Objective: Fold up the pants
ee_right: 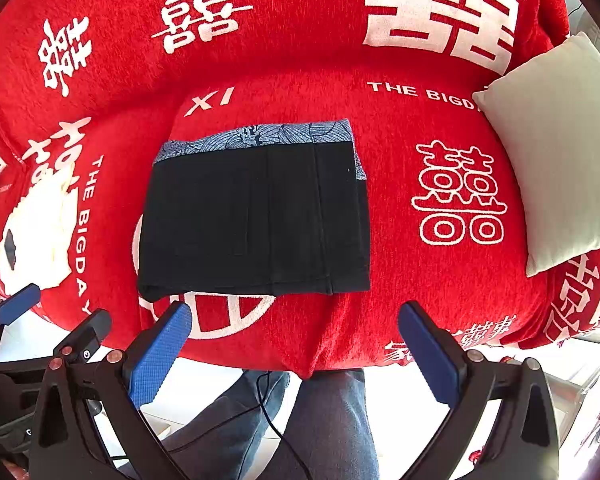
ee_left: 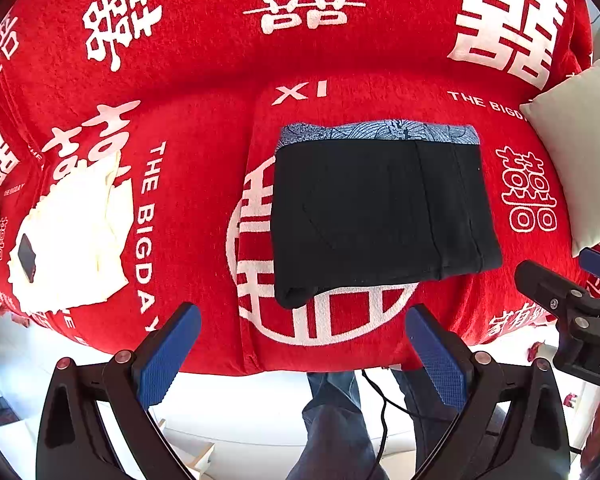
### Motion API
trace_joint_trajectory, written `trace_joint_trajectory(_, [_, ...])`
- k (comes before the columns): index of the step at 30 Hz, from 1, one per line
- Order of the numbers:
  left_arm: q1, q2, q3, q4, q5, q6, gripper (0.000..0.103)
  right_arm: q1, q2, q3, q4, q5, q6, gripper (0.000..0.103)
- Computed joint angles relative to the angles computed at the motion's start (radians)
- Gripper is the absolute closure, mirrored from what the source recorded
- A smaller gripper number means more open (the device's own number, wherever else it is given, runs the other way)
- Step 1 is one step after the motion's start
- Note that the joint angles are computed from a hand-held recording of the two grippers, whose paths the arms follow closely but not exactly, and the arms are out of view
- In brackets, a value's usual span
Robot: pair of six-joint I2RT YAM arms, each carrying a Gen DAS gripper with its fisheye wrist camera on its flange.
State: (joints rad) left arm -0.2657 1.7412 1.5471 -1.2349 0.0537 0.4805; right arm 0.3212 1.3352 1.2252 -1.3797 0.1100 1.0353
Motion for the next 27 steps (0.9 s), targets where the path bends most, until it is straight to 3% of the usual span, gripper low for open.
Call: trace_joint_trajectory(27, [-0.004,-0.003,0.003,0.006,-0.010,0.003,0.000,-0.014,-0.002,-0.005,0.002,0.001,-0.014,0.000])
